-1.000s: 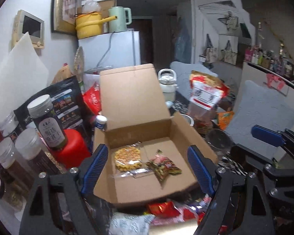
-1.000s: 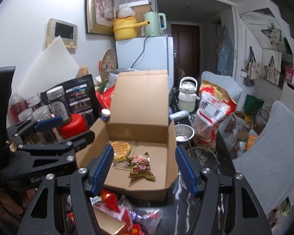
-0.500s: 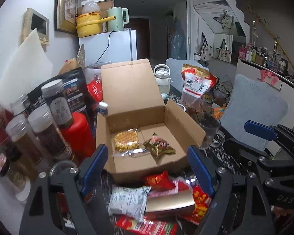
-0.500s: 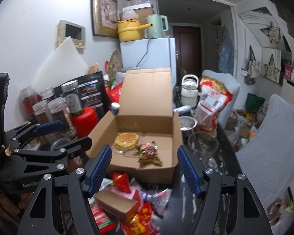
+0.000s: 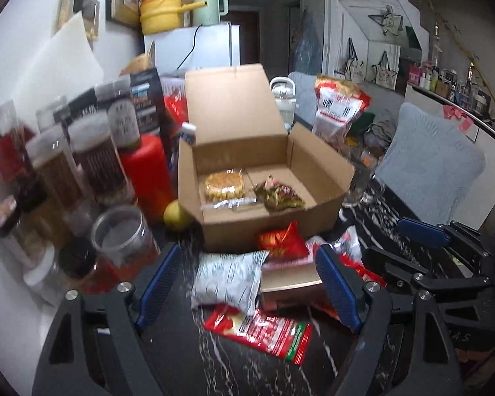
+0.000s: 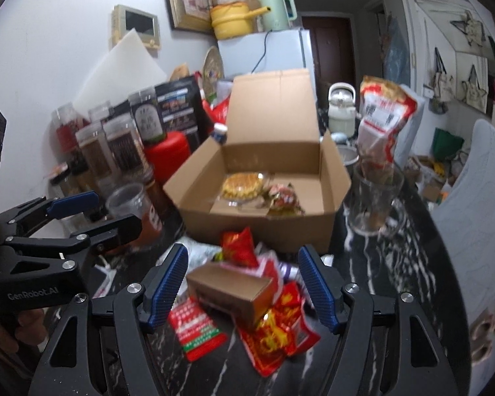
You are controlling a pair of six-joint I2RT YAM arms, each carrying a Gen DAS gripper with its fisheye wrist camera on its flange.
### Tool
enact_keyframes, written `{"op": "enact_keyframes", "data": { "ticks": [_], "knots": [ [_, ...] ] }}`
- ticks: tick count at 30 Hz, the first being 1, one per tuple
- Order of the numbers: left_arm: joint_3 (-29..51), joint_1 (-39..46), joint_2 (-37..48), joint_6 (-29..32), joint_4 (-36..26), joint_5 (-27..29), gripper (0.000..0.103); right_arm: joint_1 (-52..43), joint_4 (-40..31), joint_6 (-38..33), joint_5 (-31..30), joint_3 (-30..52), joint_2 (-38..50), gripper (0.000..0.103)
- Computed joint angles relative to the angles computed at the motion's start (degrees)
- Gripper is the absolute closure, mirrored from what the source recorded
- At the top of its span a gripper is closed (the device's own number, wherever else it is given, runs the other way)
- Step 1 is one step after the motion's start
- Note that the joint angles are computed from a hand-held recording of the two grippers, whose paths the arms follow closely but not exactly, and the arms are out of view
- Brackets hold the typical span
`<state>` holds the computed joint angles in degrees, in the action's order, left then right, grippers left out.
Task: Organize snacks
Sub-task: 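Grasp the red spicy-strip packet on the table with the right tool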
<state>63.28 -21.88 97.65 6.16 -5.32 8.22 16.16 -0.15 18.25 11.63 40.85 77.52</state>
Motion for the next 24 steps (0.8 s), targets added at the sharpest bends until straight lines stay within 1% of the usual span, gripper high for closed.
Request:
{"op": "enact_keyframes", "data": {
  "ticks": [3, 8, 11, 14, 17, 20, 24],
  "knots": [
    [-1.57, 0.93, 0.47, -0.55, 0.88, 0.28, 0.020, 0.62, 1.56, 0.24, -0.70, -1.24, 1.40, 0.033],
    [-5.43, 2.04, 1.54, -1.12, 2.92, 0.24, 0.020, 1.39, 5.89, 0.49, -4.04, -3.85, 4.74, 0.033],
    [-6.33, 2.59, 3.15, -1.03, 2.55, 0.78, 0.020, 2.31, 7.68, 0.65, -5.95, -4.70, 7.27, 0.033],
    [-7.26, 3.28, 4.65, -1.11, 2.53, 0.77, 0.020, 4.11, 9.39, -0.14, -6.35, -5.24, 9.82, 0.033],
    [-9.11, 4.43, 5.20, -1.20, 4.01, 0.75, 0.020, 5.86, 11.09, -1.34, -6.29, -5.18, 12.17, 0.033],
    [-9.99, 5.89, 5.75, -1.62, 4.09, 1.93, 0.020, 6.54, 12.16, -2.16, -8.02, -4.27, 14.81, 0.033],
    [-10.61, 7.51, 6.62, -2.08, 4.27, 2.06, 0.020, 6.91, 12.83, -2.63, -9.66, -2.23, 18.68, 0.033]
  ]
}}
